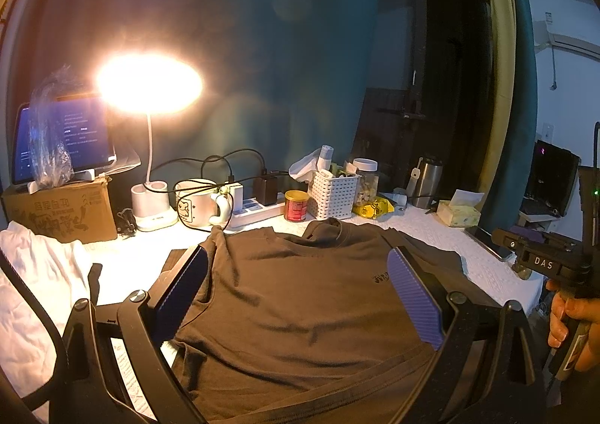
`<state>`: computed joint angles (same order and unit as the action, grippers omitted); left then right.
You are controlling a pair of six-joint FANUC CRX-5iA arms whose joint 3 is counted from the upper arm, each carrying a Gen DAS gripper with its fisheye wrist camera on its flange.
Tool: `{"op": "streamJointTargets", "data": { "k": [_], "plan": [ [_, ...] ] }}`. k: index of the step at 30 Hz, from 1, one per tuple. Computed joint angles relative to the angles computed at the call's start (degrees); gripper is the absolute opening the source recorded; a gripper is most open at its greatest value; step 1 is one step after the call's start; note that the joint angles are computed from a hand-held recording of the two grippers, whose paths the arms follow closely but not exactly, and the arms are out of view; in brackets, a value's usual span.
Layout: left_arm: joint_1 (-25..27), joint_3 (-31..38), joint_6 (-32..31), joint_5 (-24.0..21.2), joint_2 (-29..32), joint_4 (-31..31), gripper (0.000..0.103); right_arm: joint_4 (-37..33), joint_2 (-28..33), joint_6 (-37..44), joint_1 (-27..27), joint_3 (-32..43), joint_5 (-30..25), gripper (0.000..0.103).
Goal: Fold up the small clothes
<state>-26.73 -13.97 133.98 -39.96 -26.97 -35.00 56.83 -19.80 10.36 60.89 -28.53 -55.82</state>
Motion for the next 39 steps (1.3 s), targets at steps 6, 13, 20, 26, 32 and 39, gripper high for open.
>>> {"op": "streamJointTargets", "data": {
  "k": [6, 13, 20, 26, 32, 39],
  "plan": [
    [1.26, 0.53, -1.07, 0.88, 1.19, 1.71, 0.096, -0.91, 0.25, 1.02, -1.15, -0.18, 1.36, 0.051],
    [0.84, 1.91, -0.73, 0.01, 3.34, 1.47, 0.096, -3.70, 0.49, 3.32, -3.89, 0.14, 3.71, 0.051],
    [2.47, 3.61, -4.42, 0.16, 6.63, 4.20, 0.096, -5.74, 1.52, 4.48, -7.63, -0.24, 6.38, 0.051],
    [3.77, 5.87, -6.32, 0.01, 10.63, 6.66, 0.096, -10.08, 4.13, 8.91, -12.81, 1.42, 8.86, 0.051],
    [3.89, 9.43, -5.99, -3.22, 15.26, 7.07, 0.096, -18.19, 8.29, 17.94, -19.51, 4.71, 12.84, 0.051],
    [3.74, 13.06, -5.59, -6.31, 20.12, 7.65, 0.096, -27.68, 14.01, 28.09, -25.57, 9.92, 13.84, 0.051]
  ]
}}
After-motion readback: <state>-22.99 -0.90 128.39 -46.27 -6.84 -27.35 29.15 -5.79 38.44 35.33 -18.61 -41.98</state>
